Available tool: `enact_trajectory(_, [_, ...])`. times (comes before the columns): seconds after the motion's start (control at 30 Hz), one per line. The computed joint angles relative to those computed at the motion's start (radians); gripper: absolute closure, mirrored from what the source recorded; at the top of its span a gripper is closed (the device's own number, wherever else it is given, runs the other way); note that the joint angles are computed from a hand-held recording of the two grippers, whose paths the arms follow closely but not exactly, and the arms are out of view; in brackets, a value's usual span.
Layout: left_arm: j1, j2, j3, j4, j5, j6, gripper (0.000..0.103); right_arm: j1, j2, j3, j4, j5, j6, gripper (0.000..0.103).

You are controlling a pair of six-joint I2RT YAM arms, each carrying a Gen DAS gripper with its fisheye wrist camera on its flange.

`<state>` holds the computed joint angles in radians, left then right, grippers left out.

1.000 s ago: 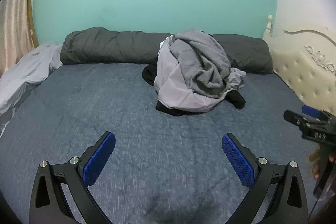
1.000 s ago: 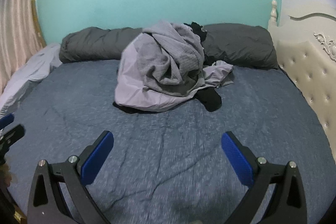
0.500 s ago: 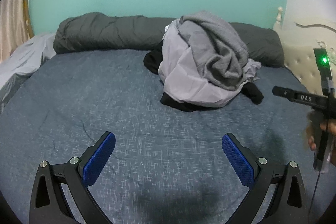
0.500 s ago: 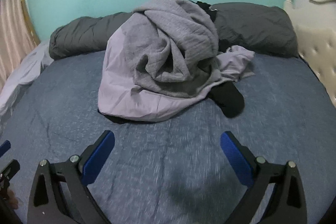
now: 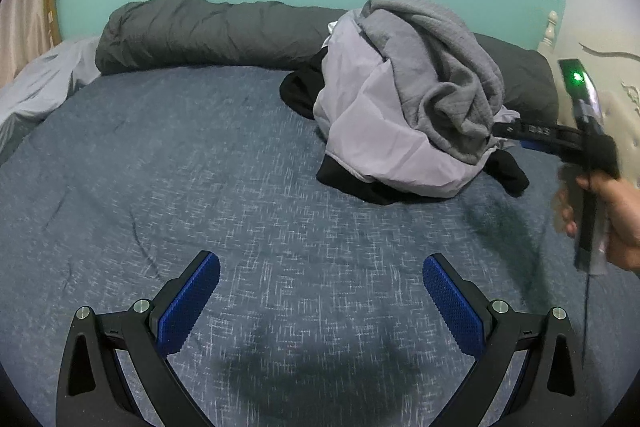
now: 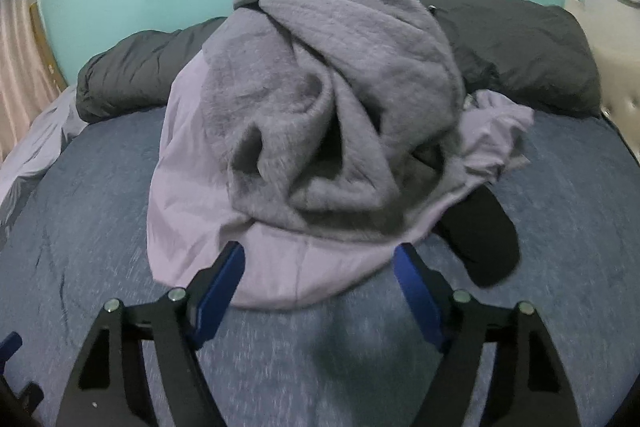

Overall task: Fold clothes
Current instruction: 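Reach the right gripper into the pile and grasp the grey sweatshirt, then lift the grey sweatshirt with the right gripper and pull it out of the pile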

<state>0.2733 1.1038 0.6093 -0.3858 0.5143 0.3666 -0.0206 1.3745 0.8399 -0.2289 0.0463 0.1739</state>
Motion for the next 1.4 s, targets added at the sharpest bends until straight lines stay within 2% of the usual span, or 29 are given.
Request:
enact_trajectory(0.2, [0.017, 0.051, -0.016, 0.06, 0.015, -0.005, 0.0, 0.042, 0.167, 0.093, 0.082, 0.06, -0.04, 0.035])
enact_trajectory(0.37, [0.051, 0.075, -0.032, 0.074, 0.032, 0.031, 0.0, 0.043, 0.25, 0.14, 0.122, 0.084, -0.064, 0.042])
enact_trajectory(0.43, [0.081, 0.075, -0.04, 0.068, 0.057, 0.057, 0.0, 0.039, 0.269, 0.154, 0.135, 0.086, -0.066, 0.054])
enact_trajectory(0.5, [0.109, 0.068, -0.052, 0.066, 0.076, 0.08, 0.0, 0.045, 0.283, 0.169, 0.136, 0.096, -0.083, 0.071])
enact_trajectory(0.53, [0.123, 0.065, -0.057, 0.06, 0.087, 0.093, 0.0, 0.049, 0.291, 0.179, 0.134, 0.1, -0.089, 0.075])
enact_trajectory(0.6, [0.151, 0.061, -0.064, 0.043, 0.107, 0.123, 0.0, 0.057, 0.29, 0.182, 0.131, 0.094, -0.095, 0.095])
enact_trajectory(0.7, [0.191, 0.049, -0.085, 0.03, 0.138, 0.157, 0.0, 0.072, 0.267, 0.166, 0.139, 0.089, -0.101, 0.1])
enact_trajectory(0.9, [0.27, 0.041, -0.112, -0.008, 0.175, 0.225, 0.0, 0.089, 0.077, 0.026, 0.173, 0.031, -0.134, 0.101])
enact_trajectory(1.03, [0.361, 0.002, -0.107, -0.096, 0.229, 0.303, 0.0, 0.107, -0.092, -0.057, 0.119, -0.013, -0.125, 0.101])
enact_trajectory(1.2, [0.531, -0.032, -0.073, -0.286, 0.31, 0.489, 0.0, 0.187, -0.404, -0.159, -0.051, -0.063, -0.102, 0.101])
enact_trajectory(1.33, [0.659, -0.011, -0.047, -0.409, 0.351, 0.628, 0.0, 0.353, -0.647, -0.244, -0.222, 0.002, 0.011, 0.101])
enact_trajectory(1.4, [0.703, 0.007, -0.046, -0.45, 0.368, 0.677, 0.0, 0.488, -0.764, -0.303, -0.312, 0.07, 0.102, 0.101])
